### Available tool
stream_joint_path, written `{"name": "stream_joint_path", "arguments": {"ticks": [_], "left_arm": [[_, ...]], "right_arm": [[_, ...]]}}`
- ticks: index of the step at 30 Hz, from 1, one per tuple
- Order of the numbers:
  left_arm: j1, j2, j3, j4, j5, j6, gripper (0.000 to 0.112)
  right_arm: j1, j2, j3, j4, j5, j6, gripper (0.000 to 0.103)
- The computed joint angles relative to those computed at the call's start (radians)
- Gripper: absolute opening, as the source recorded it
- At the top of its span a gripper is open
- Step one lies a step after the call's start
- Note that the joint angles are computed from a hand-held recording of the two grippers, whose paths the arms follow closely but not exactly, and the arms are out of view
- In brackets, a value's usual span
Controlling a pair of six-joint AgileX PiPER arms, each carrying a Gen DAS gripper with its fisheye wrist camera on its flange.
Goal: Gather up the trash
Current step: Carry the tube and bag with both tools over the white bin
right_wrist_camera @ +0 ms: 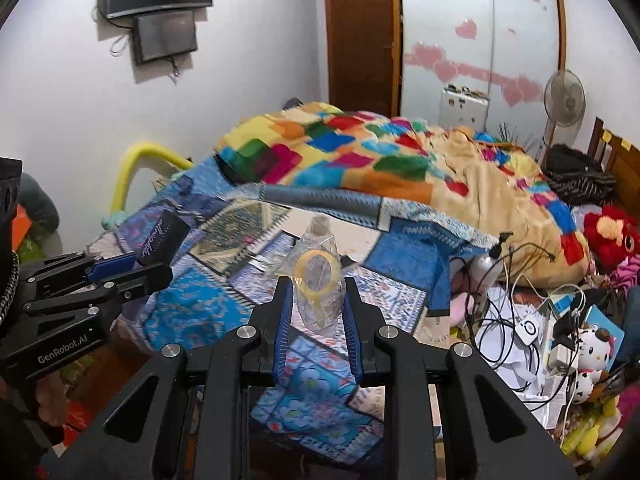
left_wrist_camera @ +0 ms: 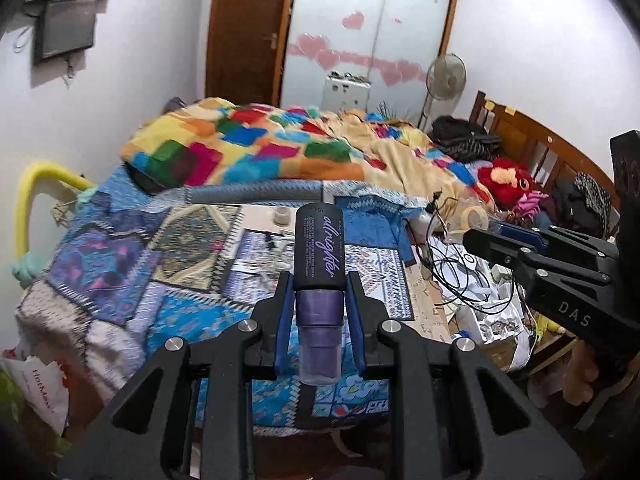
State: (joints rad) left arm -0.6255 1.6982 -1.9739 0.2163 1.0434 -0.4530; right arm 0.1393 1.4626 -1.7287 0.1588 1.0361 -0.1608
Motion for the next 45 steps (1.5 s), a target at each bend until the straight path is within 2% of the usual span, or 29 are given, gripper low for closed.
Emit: {"name": "stream_joint_path", "arguments": {"ticks": [6,14,18,24,27,31,35,38,42,45], "left_arm": [[0.032,-0.234,0.230,0.048,-0.029,-0.046,0.025],[0.142,-0.495,0.448,0.065,0.002,-0.039,0.025],[0.255,-0.607,0.542,0.017,0.022,0.026,0.025],[0.527,-0.741,0.712,-0.156,0.031,0.223,0.025],[0.705,-0.788,0.821,-0.275,0.035,0.371,0.025],[0.894,-0.812,0.955,-0.396,0.027,0.533,0.025],[0.997,-0.808,1.084,-0.455,0.000,0.619,0.025],[1.036,-0.773,1.174,-0.478,-0.045,0.651,0.025],[1.016,-0.712,1.252,-0.462,-0.110,0.630,0.025],[1.032,-0.647,1.309,-0.505,-0.145,0.675,0.025]], "right_arm": [[0.165,-0.069,0.012,-0.085,0.004,0.100,0.022],[0.429,-0.079,0.013,-0.229,-0.006,0.266,0.022],[0.550,-0.050,0.008,-0.282,-0.020,0.331,0.022],[0.697,0.015,0.007,-0.330,-0.030,0.408,0.022],[0.741,0.058,0.009,-0.327,-0.038,0.416,0.022],[0.785,0.117,0.009,-0.312,-0.036,0.422,0.022],[0.822,0.187,0.006,-0.292,-0.023,0.418,0.022],[0.822,0.247,0.012,-0.242,-0.024,0.387,0.022],[0.816,0.326,0.008,-0.177,-0.016,0.350,0.022],[0.812,0.392,-0.001,-0.131,-0.005,0.325,0.022]]}}
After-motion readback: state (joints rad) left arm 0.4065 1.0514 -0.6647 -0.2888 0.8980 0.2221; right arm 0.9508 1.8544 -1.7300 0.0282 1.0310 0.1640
